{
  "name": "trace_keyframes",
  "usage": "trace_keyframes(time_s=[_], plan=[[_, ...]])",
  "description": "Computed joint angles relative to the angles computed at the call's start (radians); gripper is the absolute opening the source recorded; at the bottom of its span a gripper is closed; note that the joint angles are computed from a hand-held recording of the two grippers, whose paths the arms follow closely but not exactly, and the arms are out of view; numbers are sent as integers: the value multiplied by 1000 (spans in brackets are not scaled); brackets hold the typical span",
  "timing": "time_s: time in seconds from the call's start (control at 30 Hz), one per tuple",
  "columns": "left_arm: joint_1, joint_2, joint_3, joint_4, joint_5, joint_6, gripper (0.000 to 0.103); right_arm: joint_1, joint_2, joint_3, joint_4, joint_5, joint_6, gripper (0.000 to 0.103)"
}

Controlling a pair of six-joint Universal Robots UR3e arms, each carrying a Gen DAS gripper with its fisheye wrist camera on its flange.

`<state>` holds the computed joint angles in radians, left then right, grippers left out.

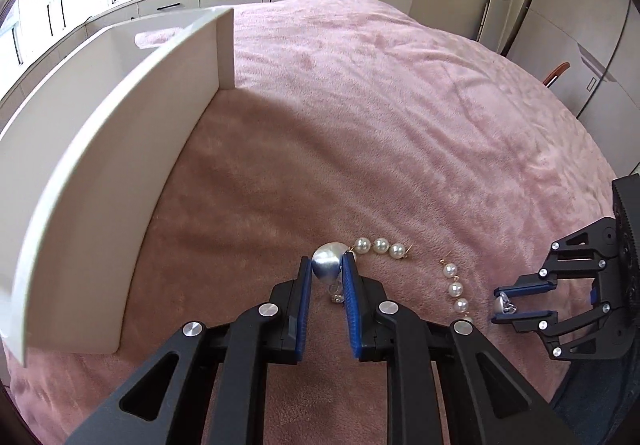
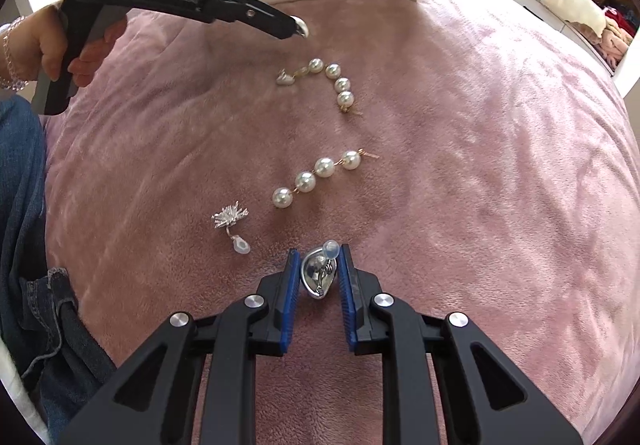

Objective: Organize jewelry
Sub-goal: 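Carry both silver earrings over the white box and open both tools to release them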

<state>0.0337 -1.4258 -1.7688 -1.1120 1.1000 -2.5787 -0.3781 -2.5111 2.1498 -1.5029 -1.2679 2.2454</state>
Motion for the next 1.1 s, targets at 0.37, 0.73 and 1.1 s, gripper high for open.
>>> trace_keyframes(time_s=[0.37,0.73,1.1], plan=[[86,61,142,-129,-36,-1,20,-214,-70,-162,199,126,-99,19],[232,85,338,-295,-143,61,21,27,225,-350,-94,118,165,19],[465,54,501,-447,-231,113,21,327,604,-630,-366,49,430,19]])
